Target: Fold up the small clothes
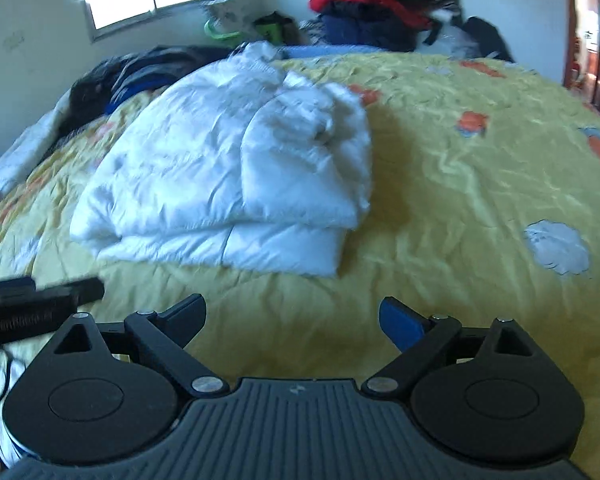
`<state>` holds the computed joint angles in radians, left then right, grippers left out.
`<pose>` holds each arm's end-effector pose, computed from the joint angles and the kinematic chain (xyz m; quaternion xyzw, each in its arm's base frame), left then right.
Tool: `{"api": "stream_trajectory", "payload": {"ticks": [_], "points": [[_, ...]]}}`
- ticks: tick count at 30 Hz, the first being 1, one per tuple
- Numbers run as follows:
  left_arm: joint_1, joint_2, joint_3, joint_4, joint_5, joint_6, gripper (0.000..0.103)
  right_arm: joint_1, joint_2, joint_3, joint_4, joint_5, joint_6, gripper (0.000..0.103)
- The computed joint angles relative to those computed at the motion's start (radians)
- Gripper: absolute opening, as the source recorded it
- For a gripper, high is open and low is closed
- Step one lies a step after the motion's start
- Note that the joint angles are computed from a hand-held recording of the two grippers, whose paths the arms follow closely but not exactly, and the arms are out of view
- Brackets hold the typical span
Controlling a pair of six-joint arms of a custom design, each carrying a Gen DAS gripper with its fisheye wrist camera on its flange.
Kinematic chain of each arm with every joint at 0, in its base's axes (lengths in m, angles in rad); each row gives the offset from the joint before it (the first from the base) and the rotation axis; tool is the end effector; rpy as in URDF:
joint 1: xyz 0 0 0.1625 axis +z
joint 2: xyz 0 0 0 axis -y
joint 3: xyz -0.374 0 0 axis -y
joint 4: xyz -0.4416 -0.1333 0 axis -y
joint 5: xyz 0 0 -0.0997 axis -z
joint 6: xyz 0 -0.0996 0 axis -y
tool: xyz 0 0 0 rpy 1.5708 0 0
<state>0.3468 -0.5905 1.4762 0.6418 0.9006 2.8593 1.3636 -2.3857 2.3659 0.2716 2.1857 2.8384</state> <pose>-0.3981 -0.3514 -0.0535 0.4220 0.8446 -0.2398 0.2259 0.0283 -0.2341 0.3110 -0.1491 -0.7613 0.5047 0.3788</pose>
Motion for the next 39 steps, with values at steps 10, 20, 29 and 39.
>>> {"api": "stream_trajectory", "payload": {"ticks": [10,20,29,39], "points": [[0.006,0.036,-0.049,0.056,0.0,-0.034,0.089,0.049,0.067,-0.015,0.024,0.046,0.009,0.099],[0.022,0.068,-0.096,0.093,0.029,-0.034,0.089,-0.02,0.04,-0.017,0.041,-0.009,0.04,0.099],[0.026,0.091,-0.121,0.125,0.027,-0.036,0.089,-0.045,0.065,-0.027,0.06,-0.032,0.052,0.1],[0.025,0.083,-0.112,0.117,0.028,-0.032,0.089,-0.037,0.076,-0.031,0.065,-0.017,0.055,0.1]]}}
